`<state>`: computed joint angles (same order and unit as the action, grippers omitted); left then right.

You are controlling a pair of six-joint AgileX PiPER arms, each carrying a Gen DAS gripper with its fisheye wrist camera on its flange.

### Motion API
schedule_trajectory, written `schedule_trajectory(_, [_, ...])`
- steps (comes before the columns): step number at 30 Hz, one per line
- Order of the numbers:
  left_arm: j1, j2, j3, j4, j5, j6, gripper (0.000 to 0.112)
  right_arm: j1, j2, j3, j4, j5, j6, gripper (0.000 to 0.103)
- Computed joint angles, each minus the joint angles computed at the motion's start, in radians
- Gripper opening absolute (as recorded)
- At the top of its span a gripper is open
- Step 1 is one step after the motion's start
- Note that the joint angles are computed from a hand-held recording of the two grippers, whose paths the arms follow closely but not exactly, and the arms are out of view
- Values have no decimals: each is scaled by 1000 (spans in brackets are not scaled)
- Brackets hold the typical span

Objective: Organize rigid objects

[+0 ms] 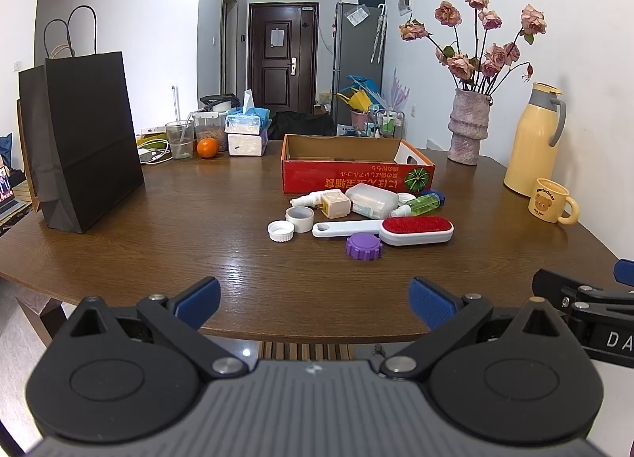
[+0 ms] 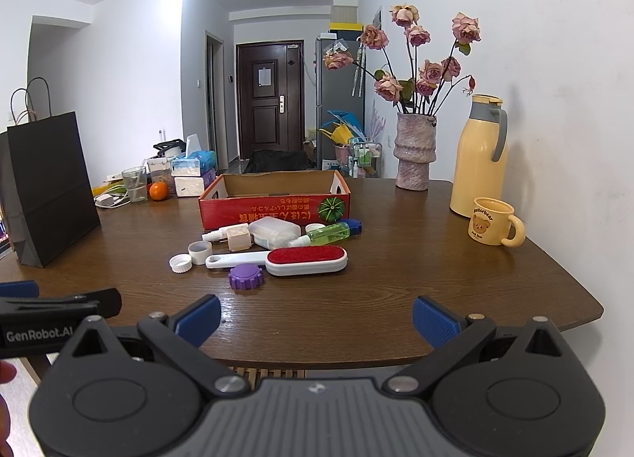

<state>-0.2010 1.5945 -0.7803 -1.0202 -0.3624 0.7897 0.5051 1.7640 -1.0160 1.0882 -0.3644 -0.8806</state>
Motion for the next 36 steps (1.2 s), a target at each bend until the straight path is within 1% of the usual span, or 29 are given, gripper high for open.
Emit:
schedule_trajectory(2, [11, -2, -5, 0, 14, 6, 103, -5, 0, 1, -6, 6, 4, 103])
schedule_trajectory(5, [29, 12, -25, 10, 31, 6, 103, 0, 23, -28, 24, 10, -36, 103])
schedule_trajectory(6, [35, 21, -33, 16, 36, 4, 103, -11, 45, -45, -4, 18, -17, 103])
schedule_trajectory(10, [58, 75, -79, 22, 46, 2, 103, -14, 60, -58, -20, 32, -12, 103])
schedule_trajectory(11, [56, 92, -86, 29, 39, -8, 103, -17, 70, -67, -24, 38, -9, 103])
schedule_trajectory(12, [59, 112, -104, 4, 41, 16, 103, -20, 83, -80, -17, 44, -18, 103])
schedule_trajectory(16, [77, 172, -161, 6, 54, 21, 103, -34, 134, -131, -13, 64, -31, 103])
schedule_trajectory(18, [73, 197, -179, -7, 30, 32, 103, -39, 167, -166, -1, 67, -48, 103])
schedule_trajectory(21, [81, 240, -222, -11, 33, 48, 103, -52, 213, -221, -2, 90, -59, 103])
schedule_trajectory(25, [90, 309, -306, -88, 56, 136, 103, -67, 273, -298, 32, 115, -104, 103])
schedule_trajectory(29, [93, 381, -392, -176, 59, 232, 103, -85, 343, -396, 151, 149, -231, 103])
schedule_trajectory(32, [97, 426, -448, -223, 61, 281, 103, -95, 401, -480, 313, 167, -400, 103])
schedule_trajectory(36, [110, 484, -532, -346, 85, 412, 103, -106, 462, -572, 499, 181, -594, 103])
